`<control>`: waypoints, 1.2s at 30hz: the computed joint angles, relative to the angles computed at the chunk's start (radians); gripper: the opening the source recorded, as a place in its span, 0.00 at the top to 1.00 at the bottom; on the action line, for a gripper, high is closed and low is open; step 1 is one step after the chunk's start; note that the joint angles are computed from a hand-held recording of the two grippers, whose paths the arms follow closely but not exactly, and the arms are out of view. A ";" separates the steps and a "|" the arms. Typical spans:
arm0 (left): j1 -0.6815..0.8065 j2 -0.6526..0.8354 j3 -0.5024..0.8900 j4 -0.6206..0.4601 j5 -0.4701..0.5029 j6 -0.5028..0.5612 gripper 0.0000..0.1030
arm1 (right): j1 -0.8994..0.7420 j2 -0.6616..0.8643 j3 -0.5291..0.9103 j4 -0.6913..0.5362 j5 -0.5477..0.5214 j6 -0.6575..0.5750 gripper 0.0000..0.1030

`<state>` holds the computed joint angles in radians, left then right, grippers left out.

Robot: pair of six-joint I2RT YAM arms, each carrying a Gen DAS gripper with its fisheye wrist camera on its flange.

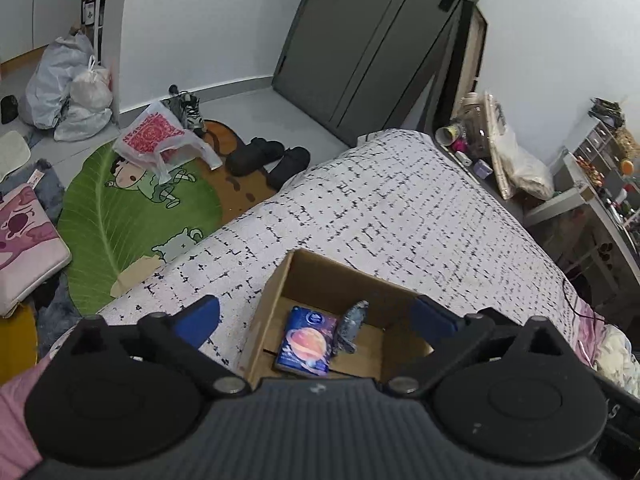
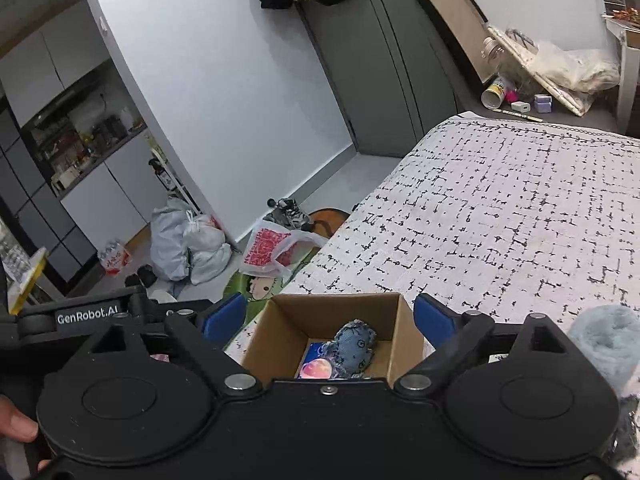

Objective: Organize soft objects
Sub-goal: 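Open both grippers to drop the tissue pack and knitted plush into the box, then move both tools back toward the remaining plush pile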

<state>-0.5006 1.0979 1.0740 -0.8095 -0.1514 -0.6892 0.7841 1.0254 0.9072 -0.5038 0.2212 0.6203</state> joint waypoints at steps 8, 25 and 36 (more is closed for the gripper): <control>-0.126 -0.059 0.032 -0.050 -0.077 -0.056 0.00 | 0.063 -0.121 0.019 -0.119 0.102 0.004 0.03; -0.504 0.000 0.211 -0.248 -0.375 -0.257 0.00 | -0.093 -0.363 0.059 -0.413 -0.013 0.012 0.00; -0.657 0.107 0.288 -0.322 -0.443 -0.369 0.00 | -0.430 -0.508 0.057 -0.581 -0.256 -0.145 0.00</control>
